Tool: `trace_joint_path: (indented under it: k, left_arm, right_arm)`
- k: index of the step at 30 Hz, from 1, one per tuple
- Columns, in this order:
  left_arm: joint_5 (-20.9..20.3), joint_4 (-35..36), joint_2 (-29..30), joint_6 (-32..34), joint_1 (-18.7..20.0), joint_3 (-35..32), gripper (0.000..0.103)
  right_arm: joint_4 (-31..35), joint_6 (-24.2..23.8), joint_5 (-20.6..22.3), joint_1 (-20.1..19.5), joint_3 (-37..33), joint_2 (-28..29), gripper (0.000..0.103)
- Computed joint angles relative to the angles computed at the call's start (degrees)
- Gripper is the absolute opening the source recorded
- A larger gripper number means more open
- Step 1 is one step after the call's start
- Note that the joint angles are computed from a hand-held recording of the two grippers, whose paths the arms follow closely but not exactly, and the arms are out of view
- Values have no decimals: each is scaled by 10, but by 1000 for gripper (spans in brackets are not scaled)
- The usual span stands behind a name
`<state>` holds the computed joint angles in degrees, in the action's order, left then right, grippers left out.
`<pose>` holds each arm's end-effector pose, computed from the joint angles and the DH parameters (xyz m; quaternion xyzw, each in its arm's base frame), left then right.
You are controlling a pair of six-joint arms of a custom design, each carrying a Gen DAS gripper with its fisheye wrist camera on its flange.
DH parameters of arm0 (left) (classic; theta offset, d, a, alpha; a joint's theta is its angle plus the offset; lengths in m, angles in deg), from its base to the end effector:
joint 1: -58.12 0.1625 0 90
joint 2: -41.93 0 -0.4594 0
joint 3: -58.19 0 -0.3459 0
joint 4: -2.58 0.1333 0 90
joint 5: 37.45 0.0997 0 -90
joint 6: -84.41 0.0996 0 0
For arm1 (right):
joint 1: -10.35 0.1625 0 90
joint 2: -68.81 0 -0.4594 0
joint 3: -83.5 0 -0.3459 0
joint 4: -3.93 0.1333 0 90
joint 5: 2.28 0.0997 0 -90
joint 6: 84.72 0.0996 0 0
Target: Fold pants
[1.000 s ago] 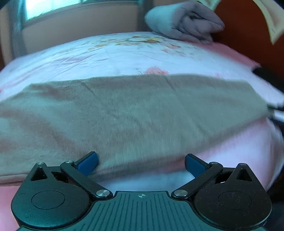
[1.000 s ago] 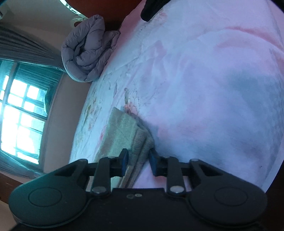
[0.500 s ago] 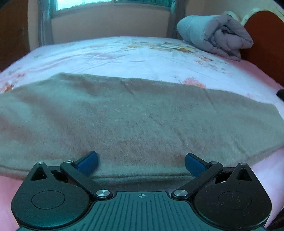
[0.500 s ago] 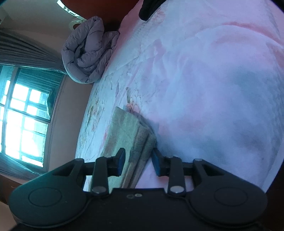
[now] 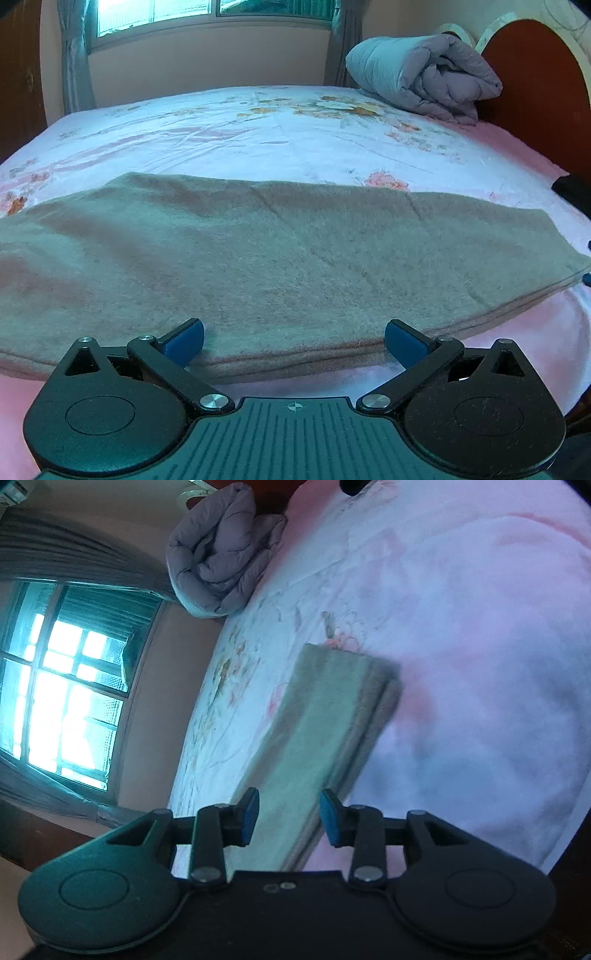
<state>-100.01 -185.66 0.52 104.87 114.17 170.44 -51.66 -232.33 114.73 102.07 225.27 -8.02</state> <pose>-0.1793 -0.5872 0.1070 0.3815 0.8651 -0.2556 0.2018 0.0977 -0.3198 0.1837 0.3418 0.6749 -0.6538 0.0143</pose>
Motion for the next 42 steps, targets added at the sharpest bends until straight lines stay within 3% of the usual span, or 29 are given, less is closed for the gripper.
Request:
trace_joint_path:
  k: [7, 17, 20, 22, 26, 30, 35, 39, 42]
  left_arm:
    - [-9, 5, 1, -13, -2, -5, 103]
    - [-15, 2, 45, -20, -33, -23, 103]
    - [-7, -13, 36, -14, -27, -20, 103]
    - [10, -22, 24, -9, -16, -22, 103]
    - [55, -30, -18, 7, 16, -27, 103]
    - [75, -34, -70, 16, 43, -16, 103]
    - [64, -34, -110, 14, 70, 1, 103]
    - [47, -28, -123, 12, 85, 6, 103]
    - [36, -23, -126, 4, 92, 6, 103]
  right_arm:
    - [-10, 32, 26, -22, 3, -8, 30]
    - [-11, 54, -34, -77, 20, -22, 31]
    - [-2, 52, -59, -57, 18, -16, 32]
    - [26, 57, -136, -57, 1, 7, 31]
    - [102, 59, -192, -15, -78, 86, 31]
    - [136, 85, -205, 20, -145, 157, 31]
    - [178, 115, -213, 36, -203, 217, 30]
    - [167, 114, -195, 48, -213, 229, 30]
    - [209, 134, -156, 62, -238, 240, 30]
